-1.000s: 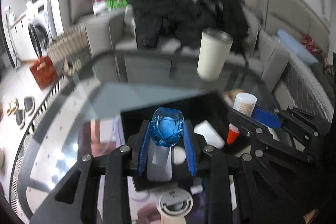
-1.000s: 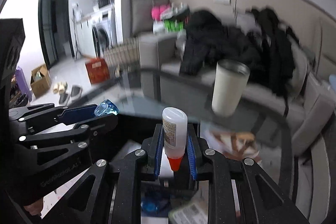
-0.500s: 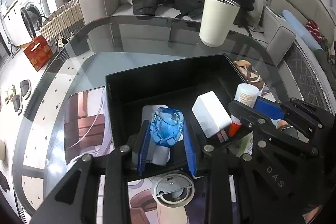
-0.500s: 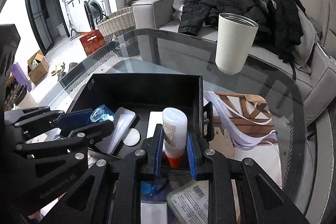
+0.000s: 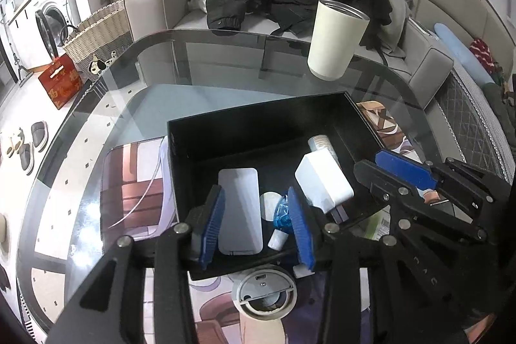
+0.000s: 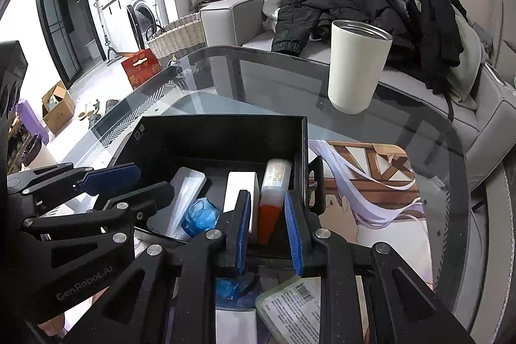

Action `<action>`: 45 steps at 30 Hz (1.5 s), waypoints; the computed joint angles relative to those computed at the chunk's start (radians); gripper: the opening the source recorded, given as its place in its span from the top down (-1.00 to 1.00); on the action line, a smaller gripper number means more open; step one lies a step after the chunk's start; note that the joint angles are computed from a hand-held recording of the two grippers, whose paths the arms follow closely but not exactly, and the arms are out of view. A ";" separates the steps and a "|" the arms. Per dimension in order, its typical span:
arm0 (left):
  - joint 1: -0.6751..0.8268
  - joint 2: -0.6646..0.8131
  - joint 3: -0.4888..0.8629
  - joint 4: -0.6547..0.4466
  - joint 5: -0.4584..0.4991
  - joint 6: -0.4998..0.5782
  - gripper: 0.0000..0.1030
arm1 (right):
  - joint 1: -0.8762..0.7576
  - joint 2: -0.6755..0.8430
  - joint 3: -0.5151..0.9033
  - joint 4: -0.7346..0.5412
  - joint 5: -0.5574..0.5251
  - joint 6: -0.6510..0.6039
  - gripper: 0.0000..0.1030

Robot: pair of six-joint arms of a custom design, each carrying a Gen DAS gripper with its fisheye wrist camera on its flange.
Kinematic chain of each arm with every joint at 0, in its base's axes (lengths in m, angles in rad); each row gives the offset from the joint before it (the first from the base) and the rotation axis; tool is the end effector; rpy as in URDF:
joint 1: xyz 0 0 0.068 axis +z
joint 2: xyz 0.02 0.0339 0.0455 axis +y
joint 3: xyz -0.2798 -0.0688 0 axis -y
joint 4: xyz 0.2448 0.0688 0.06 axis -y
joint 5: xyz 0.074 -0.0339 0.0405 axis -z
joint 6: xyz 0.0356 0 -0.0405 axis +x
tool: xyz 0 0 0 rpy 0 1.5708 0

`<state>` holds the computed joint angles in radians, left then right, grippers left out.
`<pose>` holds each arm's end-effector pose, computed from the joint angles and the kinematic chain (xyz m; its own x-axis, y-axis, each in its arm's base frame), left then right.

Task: Organize rigid objects
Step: 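Lower the blue bottle and glue bottle into the black box and open both tools, then lift both open tools out of the black box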

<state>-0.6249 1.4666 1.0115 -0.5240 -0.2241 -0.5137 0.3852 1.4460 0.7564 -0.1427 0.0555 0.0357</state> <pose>0.2461 -0.1678 0.2478 -0.8172 -0.0013 -0.5764 0.0784 0.9904 -0.1134 0.2657 0.1056 0.2007 -0.6970 -0.2442 -0.6742 -0.3159 0.9486 -0.0170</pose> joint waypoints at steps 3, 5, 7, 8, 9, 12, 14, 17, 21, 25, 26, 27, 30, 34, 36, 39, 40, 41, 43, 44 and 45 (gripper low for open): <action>-0.001 -0.001 0.003 -0.002 -0.001 0.000 0.22 | -0.001 -0.007 -0.001 0.002 0.000 -0.002 0.57; -0.001 -0.003 0.003 -0.003 -0.002 0.001 0.22 | 0.000 -0.016 -0.002 -0.001 0.000 -0.002 0.57; -0.001 -0.006 0.000 -0.002 -0.003 -0.003 0.22 | 0.002 -0.025 -0.003 -0.003 0.001 -0.001 0.57; -0.002 -0.007 0.001 -0.003 -0.003 -0.003 0.22 | 0.002 -0.030 -0.004 -0.004 -0.001 -0.002 0.57; -0.004 -0.010 -0.001 -0.003 -0.005 -0.002 0.22 | 0.003 -0.034 -0.005 -0.005 -0.002 -0.001 0.57; -0.006 -0.026 -0.008 -0.001 -0.009 -0.009 0.22 | 0.004 -0.043 -0.007 -0.008 -0.003 0.001 0.57; -0.013 -0.053 -0.022 0.013 -0.025 -0.016 0.22 | 0.005 -0.056 -0.014 -0.007 -0.003 0.005 0.57; -0.046 -0.111 -0.042 0.040 -0.094 0.001 0.22 | 0.013 -0.110 -0.045 0.027 0.003 0.002 0.57; -0.103 -0.203 -0.071 0.073 -0.197 0.020 0.17 | 0.044 -0.221 -0.084 0.050 0.026 -0.010 0.57; -0.160 -0.305 -0.108 0.108 -0.293 0.032 0.12 | 0.095 -0.376 -0.140 0.083 0.077 -0.029 0.56; -0.181 -0.330 -0.119 0.116 -0.325 0.039 0.11 | 0.117 -0.433 -0.165 0.103 0.103 -0.040 0.54; -0.204 -0.359 -0.131 0.127 -0.361 0.048 0.11 | 0.134 -0.477 -0.182 0.116 0.123 -0.049 0.51; -0.292 -0.446 -0.167 0.157 -0.485 0.070 0.09 | 0.201 -0.621 -0.230 0.137 0.184 -0.079 0.50; -0.442 -0.552 -0.206 0.164 -0.654 0.061 0.08 | 0.272 -0.786 -0.265 0.102 0.244 -0.084 0.50; -0.542 -0.599 -0.225 0.158 -0.760 0.054 0.04 | 0.320 -0.888 -0.289 0.071 0.289 -0.084 0.47; -0.661 -0.621 -0.236 0.119 -0.868 0.036 -0.03 | 0.425 -1.022 -0.315 0.016 0.380 -0.114 0.44; -0.692 -0.621 -0.238 0.096 -0.888 0.015 -0.03 | 0.458 -1.058 -0.317 -0.010 0.409 -0.120 0.43; -0.702 -0.617 -0.239 0.077 -0.887 0.003 -0.03 | 0.476 -1.087 -0.319 -0.037 0.419 -0.125 0.41; -0.686 -0.595 -0.243 0.039 -0.847 -0.019 -0.03 | 0.487 -1.129 -0.318 -0.100 0.426 -0.118 0.40; -0.672 -0.592 -0.248 0.027 -0.825 -0.025 -0.03 | 0.484 -1.142 -0.319 -0.128 0.424 -0.111 0.40; -0.653 -0.591 -0.254 0.018 -0.796 -0.031 -0.03 | 0.467 -1.148 -0.321 -0.152 0.407 -0.106 0.40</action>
